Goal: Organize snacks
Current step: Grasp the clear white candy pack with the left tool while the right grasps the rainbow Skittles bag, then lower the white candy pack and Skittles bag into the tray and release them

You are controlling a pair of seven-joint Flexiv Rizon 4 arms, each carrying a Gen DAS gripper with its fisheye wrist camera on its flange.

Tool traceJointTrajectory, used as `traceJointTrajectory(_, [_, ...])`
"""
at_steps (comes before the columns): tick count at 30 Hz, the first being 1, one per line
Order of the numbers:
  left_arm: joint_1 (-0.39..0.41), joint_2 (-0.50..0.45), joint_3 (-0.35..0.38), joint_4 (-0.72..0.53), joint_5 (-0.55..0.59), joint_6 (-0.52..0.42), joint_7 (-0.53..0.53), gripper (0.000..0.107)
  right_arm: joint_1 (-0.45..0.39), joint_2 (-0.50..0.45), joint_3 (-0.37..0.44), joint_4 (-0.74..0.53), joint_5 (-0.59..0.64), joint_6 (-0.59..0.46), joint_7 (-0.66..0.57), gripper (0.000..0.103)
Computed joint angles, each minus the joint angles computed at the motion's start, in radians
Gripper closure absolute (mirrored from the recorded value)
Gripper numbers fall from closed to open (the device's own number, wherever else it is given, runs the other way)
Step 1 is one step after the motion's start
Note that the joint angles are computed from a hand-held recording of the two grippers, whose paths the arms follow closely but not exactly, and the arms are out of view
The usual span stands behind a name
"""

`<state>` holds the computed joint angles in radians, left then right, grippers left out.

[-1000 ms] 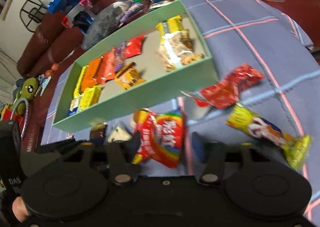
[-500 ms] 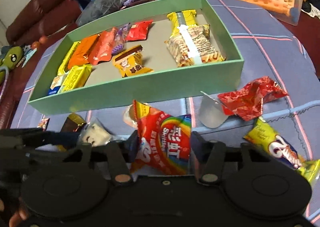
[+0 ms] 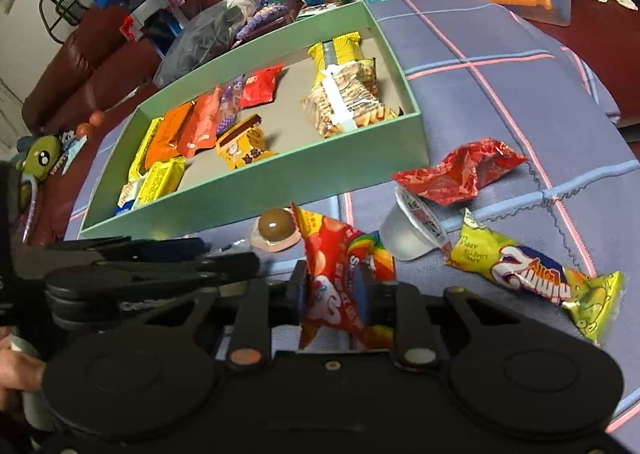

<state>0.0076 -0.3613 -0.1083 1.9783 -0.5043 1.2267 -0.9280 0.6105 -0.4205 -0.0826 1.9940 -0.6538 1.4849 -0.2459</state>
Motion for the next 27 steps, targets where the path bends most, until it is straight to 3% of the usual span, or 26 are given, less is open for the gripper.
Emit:
traceJointTrajectory(2, [-0.011, 0.016, 0.023, 0.014, 0.029, 0.008, -0.021, 0.03, 0.014, 0.003, -0.022, 0.012, -0.012, 0.02, 0.019, 0.08])
traceJointTrajectory(6, [-0.031, 0.015, 0.052, 0.004, 0.106, -0.041, -0.073, 0.03, 0.038, -0.002, -0.059, 0.023, -0.017, 0.062, 0.043, 0.08])
traceJointTrajectory(7, [-0.028, 0.015, 0.045, 0.005, 0.101, -0.045, -0.072, 0.034, 0.044, 0.0, -0.066, 0.028, -0.014, 0.071, 0.045, 0.08])
traceJointTrajectory(10, [0.009, 0.025, -0.014, 0.02, 0.011, -0.081, 0.009, 0.07, 0.077, 0.011, -0.104, 0.045, -0.016, 0.089, 0.055, 0.081])
traceJointTrajectory(16, [-0.008, 0.052, -0.004, 0.061, -0.028, -0.032, 0.029, 0.09, 0.119, 0.036, -0.151, 0.069, -0.026, 0.104, 0.07, 0.084])
traceJointTrajectory(27, [0.016, 0.11, -0.014, 0.053, -0.247, -0.016, 0.178, 0.09, 0.159, 0.054, -0.185, 0.034, -0.018, 0.143, 0.042, 0.087])
